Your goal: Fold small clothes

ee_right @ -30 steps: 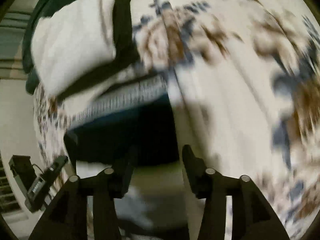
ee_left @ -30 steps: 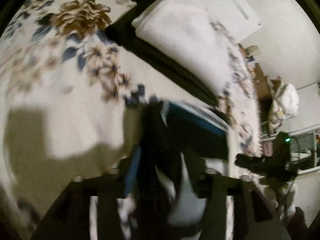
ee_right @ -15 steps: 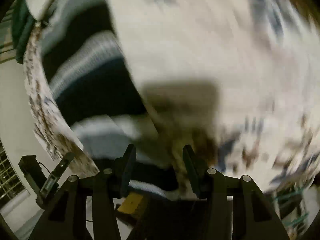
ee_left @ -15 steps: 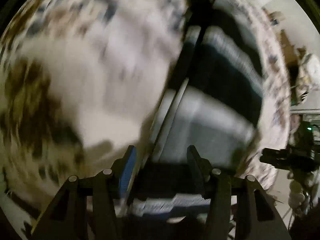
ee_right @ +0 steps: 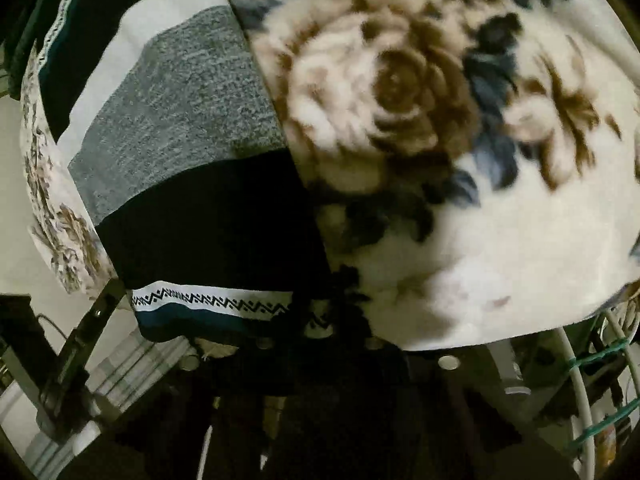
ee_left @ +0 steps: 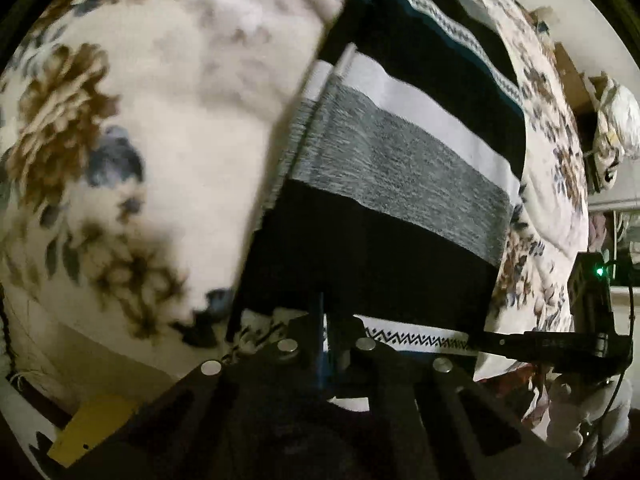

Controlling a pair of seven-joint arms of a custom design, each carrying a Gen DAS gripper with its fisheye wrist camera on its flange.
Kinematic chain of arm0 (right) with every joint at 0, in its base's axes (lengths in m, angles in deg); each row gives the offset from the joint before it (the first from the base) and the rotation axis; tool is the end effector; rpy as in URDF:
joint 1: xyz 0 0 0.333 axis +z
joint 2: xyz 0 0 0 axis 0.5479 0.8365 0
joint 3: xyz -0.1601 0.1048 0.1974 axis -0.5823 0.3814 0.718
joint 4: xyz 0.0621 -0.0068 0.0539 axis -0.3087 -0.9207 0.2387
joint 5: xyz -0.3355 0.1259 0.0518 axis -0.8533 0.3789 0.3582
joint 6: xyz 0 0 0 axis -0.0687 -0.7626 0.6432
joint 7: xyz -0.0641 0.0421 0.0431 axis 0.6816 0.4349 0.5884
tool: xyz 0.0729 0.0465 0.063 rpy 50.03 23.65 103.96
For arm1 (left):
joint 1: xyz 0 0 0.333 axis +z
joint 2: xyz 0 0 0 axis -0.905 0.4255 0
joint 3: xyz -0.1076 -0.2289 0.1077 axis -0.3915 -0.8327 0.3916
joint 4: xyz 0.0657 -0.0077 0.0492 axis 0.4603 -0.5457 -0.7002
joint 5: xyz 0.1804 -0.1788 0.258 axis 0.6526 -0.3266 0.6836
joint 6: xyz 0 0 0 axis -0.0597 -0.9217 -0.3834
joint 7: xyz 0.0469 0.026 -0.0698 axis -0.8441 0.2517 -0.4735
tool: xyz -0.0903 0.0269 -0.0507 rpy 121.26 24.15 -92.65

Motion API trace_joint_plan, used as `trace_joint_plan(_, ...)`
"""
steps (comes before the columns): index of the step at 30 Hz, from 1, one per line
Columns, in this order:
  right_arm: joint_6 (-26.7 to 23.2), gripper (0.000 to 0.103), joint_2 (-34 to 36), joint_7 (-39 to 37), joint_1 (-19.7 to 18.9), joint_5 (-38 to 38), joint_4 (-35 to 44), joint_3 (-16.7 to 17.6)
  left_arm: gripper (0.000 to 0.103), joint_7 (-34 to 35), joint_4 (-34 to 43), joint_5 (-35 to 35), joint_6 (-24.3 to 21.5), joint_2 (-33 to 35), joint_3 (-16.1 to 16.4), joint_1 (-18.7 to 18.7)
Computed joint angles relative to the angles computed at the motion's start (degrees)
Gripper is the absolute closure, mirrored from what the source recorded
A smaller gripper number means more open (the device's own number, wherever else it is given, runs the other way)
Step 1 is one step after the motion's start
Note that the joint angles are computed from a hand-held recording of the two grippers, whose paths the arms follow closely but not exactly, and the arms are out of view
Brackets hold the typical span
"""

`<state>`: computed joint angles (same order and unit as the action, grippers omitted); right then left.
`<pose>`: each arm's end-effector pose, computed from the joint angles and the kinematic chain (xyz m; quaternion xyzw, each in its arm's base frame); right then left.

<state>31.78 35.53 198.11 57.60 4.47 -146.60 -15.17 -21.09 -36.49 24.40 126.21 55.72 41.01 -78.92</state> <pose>0.4052 0.2727 0.4615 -0.5255 0.8097 0.2598 0.0277 0.4471 -0.2155 0.5590 0.7255 -0.6690 0.1343 0.0894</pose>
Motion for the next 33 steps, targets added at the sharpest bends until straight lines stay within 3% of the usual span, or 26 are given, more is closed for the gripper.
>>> trace_joint_plan(2,0.0,0.097,0.1,1.2,0.2,-1.4,0.8,0.5,0.103,-0.9,-1.9,0.2,0.7,-2.0,0.1,0.2)
trace_joint_plan(6,-1.0,0.096,2.0,0.7,0.9,-2.3,4.0,1.1,0.099,-1.2,-6.7,-6.0,1.7,-5.7,3.0,0.4)
trace_joint_plan(7,-1.1,0.096,2.5,0.4,0.9,-2.1,4.7,1.1,0.093,-1.5,-7.2,-6.4,1.8,-5.9,3.2,0.4)
trace_joint_plan(10,0.0,0.086,4.3,0.7,0.9,0.1,5.9,1.6,0.053,-2.2,-9.4,-6.5,3.2,-7.2,3.6,0.8)
trace_joint_plan(11,0.2,0.078,5.3,0.6,0.7,0.6,6.6,1.5,0.046,-2.4,-10.1,-6.9,4.2,-7.5,3.7,0.7)
trace_joint_plan(12,0.5,0.074,5.2,0.6,0.5,1.0,6.3,1.5,0.046,-2.4,-10.4,-7.1,4.5,-7.5,3.8,0.5)
trace_joint_plan(15,-0.1,0.073,3.8,0.2,-0.3,1.4,4.4,1.1,0.046,-1.5,-9.2,-7.0,4.9,-4.9,3.0,-0.3)
trace_joint_plan(17,-1.0,0.073,2.8,-0.6,-0.6,0.6,3.3,0.8,0.055,-0.8,-8.0,-4.6,4.9,-3.8,1.8,-0.7)
trace_joint_plan(18,-1.8,0.073,1.9,-1.4,-1.0,0.2,2.5,0.3,0.068,-0.2,-7.9,-3.7,4.9,-3.8,1.6,-0.8)
trace_joint_plan(19,-1.9,0.073,2.1,-1.3,-1.0,-0.1,2.8,0.4,0.099,0.0,-7.2,-2.3,4.2,-3.2,1.0,-1.0)
trace_joint_plan(21,-1.9,0.076,2.7,-0.5,-0.5,-1.5,3.7,1.0,0.098,-1.2,-7.5,-0.2,4.1,-3.7,0.4,-1.0)
trace_joint_plan(23,-1.6,0.092,3.9,1.5,0.2,-4.6,5.7,2.1,0.098,-3.0,-8.7,1.0,5.0,-5.4,0.2,-1.0)
trace_joint_plan(25,-2.3,0.101,4.6,2.0,0.5,-6.4,7.1,2.4,0.098,-4.5,-10.3,1.1,5.7,-7.5,0.8,-1.1)
trace_joint_plan(33,-5.0,0.102,8.3,2.0,2.1,-9.0,11.9,4.2,0.098,-4.5,-11.3,2.2,3.0,-9.2,2.5,-2.0)
